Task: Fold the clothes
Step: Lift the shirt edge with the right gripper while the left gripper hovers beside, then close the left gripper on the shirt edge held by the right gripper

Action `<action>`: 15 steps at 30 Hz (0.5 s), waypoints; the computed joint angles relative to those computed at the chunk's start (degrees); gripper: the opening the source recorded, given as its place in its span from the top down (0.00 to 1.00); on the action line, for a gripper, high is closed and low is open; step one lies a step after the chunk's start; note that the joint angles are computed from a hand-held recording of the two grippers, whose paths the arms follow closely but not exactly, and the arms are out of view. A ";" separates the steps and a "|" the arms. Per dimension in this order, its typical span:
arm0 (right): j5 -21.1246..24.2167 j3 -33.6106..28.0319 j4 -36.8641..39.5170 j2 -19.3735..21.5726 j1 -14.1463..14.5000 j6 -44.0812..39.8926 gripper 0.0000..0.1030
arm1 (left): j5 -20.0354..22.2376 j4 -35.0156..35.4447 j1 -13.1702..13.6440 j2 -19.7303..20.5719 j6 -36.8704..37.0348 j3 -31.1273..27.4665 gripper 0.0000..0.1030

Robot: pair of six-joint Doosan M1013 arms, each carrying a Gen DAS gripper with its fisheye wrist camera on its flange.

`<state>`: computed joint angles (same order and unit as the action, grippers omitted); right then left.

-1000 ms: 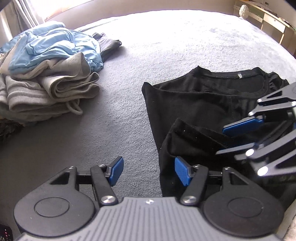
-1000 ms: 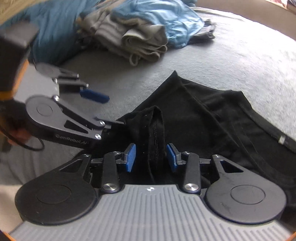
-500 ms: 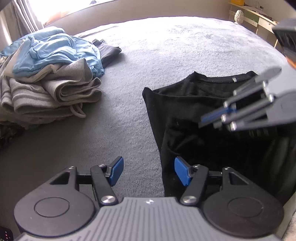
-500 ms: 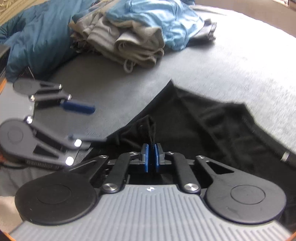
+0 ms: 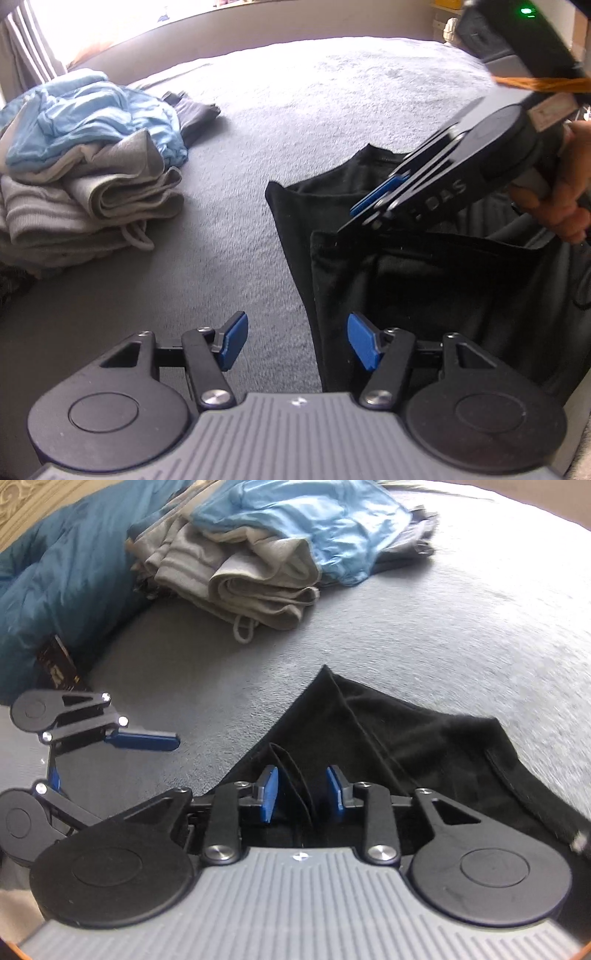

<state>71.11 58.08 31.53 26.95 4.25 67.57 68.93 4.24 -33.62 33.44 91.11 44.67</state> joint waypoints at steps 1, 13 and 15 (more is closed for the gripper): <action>0.95 -0.79 0.15 0.56 0.10 -1.29 0.73 | -0.40 -0.16 0.03 -0.02 0.73 0.05 0.46; 4.04 -2.77 -2.18 1.18 1.36 -12.97 0.96 | -1.06 -6.34 0.88 0.51 11.24 -0.68 0.52; 3.48 -2.35 -1.34 0.66 1.21 -14.53 0.97 | -0.63 -7.91 1.17 0.94 13.54 -1.19 0.52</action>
<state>74.59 55.73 30.20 27.60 5.46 53.04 68.29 -3.67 -32.45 34.39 104.66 43.48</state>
